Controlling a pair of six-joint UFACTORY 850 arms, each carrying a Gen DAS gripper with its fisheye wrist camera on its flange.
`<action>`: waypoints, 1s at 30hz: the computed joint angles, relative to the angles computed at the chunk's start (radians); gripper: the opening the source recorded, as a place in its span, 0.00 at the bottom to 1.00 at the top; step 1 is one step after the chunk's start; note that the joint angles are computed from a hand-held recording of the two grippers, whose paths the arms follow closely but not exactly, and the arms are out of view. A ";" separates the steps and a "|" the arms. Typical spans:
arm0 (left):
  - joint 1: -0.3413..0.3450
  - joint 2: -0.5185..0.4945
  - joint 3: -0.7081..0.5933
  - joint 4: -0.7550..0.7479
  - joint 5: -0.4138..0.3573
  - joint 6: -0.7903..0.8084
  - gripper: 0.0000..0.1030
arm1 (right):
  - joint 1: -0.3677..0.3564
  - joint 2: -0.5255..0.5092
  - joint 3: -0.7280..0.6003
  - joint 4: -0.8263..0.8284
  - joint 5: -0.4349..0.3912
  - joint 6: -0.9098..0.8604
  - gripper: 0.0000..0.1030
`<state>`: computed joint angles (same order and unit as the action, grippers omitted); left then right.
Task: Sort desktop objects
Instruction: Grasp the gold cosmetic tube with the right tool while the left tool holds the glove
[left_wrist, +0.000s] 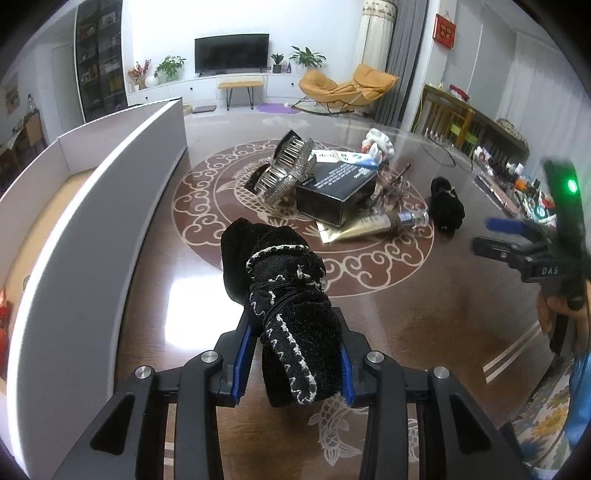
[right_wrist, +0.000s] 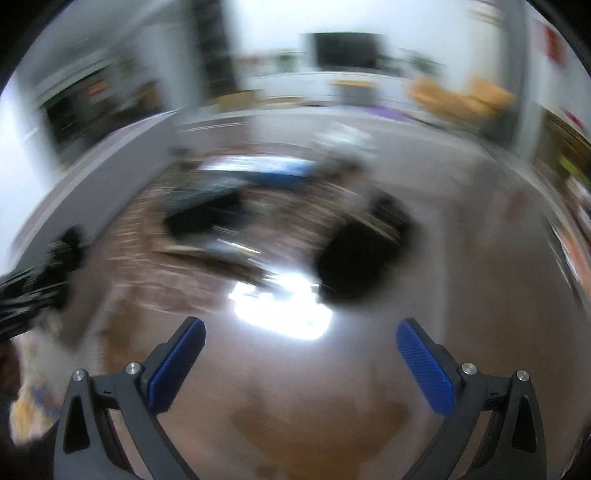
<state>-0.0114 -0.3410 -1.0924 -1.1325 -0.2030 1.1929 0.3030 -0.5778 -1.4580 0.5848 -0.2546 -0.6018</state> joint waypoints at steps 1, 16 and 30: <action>0.004 0.003 0.001 -0.017 -0.005 0.013 0.37 | 0.009 -0.038 -0.064 0.040 -0.060 -0.072 1.00; 0.073 0.065 0.055 -0.199 -0.085 0.195 0.37 | 0.064 -0.353 -0.571 -0.189 -0.582 -0.035 0.89; 0.153 0.129 0.082 -0.206 -0.172 0.208 0.37 | 0.103 -0.378 -0.608 -0.336 -0.588 0.193 0.27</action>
<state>0.1414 -0.2116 -1.0101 -1.3390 -0.3754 1.4008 0.4064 -0.9558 -2.0656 0.2488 -0.8426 -0.4090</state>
